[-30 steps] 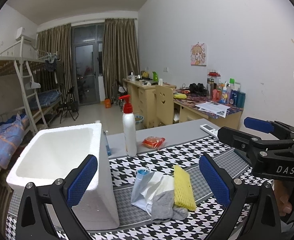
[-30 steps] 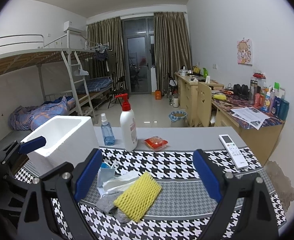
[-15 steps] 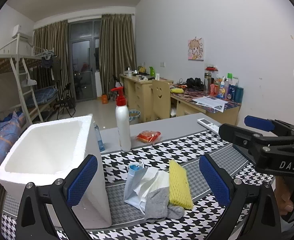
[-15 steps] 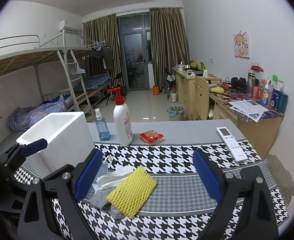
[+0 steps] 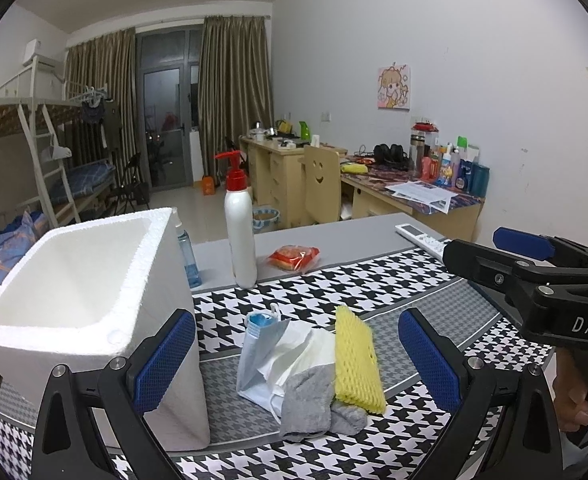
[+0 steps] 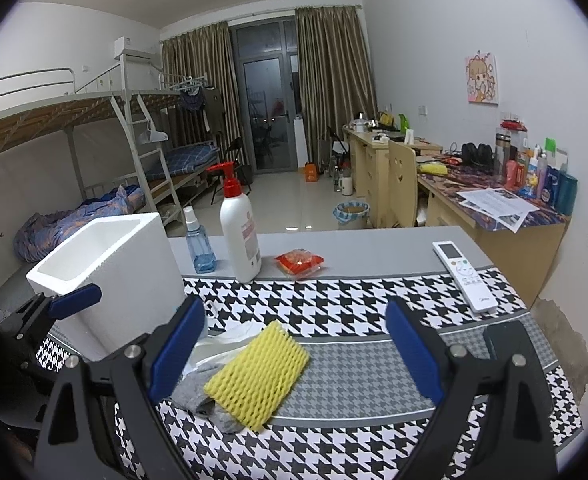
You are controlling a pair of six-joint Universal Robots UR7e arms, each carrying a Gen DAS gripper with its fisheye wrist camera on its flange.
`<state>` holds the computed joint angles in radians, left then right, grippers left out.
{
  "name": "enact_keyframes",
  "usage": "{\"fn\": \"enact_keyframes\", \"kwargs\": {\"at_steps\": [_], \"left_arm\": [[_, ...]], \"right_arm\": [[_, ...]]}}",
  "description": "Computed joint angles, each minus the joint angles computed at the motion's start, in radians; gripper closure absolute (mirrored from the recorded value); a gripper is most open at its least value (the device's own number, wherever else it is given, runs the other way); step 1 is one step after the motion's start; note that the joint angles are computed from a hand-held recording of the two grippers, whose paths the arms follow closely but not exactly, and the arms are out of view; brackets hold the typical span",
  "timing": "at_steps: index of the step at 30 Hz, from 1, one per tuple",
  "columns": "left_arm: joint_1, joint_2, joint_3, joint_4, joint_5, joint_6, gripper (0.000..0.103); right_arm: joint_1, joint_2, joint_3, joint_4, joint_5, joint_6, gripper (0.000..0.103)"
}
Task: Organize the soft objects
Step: 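Withdraw both tools from the box back toward the yellow mesh sponge, then close left gripper on the blue face mask while right gripper closes on the yellow mesh sleeve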
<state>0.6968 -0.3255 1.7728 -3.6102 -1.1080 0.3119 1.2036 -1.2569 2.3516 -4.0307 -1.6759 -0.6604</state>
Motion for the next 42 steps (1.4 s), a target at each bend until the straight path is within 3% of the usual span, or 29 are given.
{"fn": "enact_keyframes", "kwargs": {"at_steps": [27, 42], "left_arm": [[0.009, 0.066, -0.082, 0.041, 0.054, -0.005, 0.003], [0.017, 0.092, -0.12, 0.096, 0.076, -0.009, 0.013]], "right_arm": [[-0.028, 0.01, -0.021, 0.046, 0.015, 0.013, 0.009], [-0.061, -0.005, -0.022, 0.085, 0.046, 0.037, 0.009]]}}
